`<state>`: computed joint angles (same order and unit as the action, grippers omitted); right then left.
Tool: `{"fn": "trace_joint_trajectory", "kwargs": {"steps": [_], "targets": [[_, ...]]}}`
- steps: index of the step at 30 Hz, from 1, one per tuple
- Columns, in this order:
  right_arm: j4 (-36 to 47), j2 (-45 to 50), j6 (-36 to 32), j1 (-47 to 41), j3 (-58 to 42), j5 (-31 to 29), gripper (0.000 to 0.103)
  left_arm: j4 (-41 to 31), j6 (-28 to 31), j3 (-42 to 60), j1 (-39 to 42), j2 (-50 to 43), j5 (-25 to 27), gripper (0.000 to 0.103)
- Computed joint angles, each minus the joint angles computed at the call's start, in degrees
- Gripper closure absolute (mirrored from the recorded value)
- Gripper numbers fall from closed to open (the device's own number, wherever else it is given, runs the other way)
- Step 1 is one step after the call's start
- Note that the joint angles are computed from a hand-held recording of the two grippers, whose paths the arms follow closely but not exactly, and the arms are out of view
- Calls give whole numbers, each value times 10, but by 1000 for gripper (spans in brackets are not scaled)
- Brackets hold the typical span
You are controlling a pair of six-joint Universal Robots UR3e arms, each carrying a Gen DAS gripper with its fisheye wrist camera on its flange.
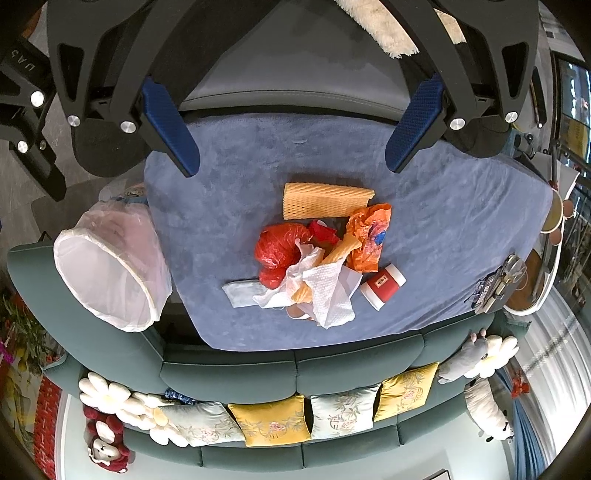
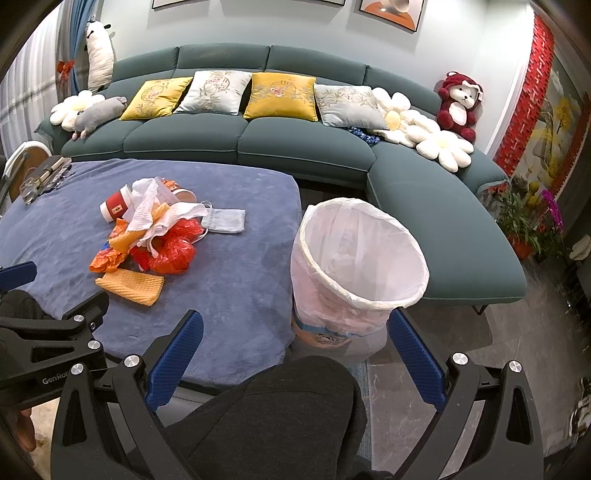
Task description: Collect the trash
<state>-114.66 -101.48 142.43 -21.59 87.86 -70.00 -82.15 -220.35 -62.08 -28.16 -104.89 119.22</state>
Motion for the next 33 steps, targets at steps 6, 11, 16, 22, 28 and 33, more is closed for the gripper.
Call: {"fn": "trace_joint_trajectory", "kwargs": {"steps": [6,11,16,22,28,33], "targets": [[0,0,-1,-1,1,1,7,2,2,-3,0,1,-1,7],[2,0,-4,-4,0,3,7,4,0,-7,0,4,-1,7],[1,-1,-3,-3,1,2,7,3,1,-5,0,2,-2,7],[-1,0,-2,-3,2,1,7,7,-1,-14,-1,6,-3,7],[-1,-1,-5,-8,4,4,7,16,1,-25,1,8,-8,7],[-1,-1,-6,-8,3,3,7,15,-2,-27,0,9,-7,7]]}}
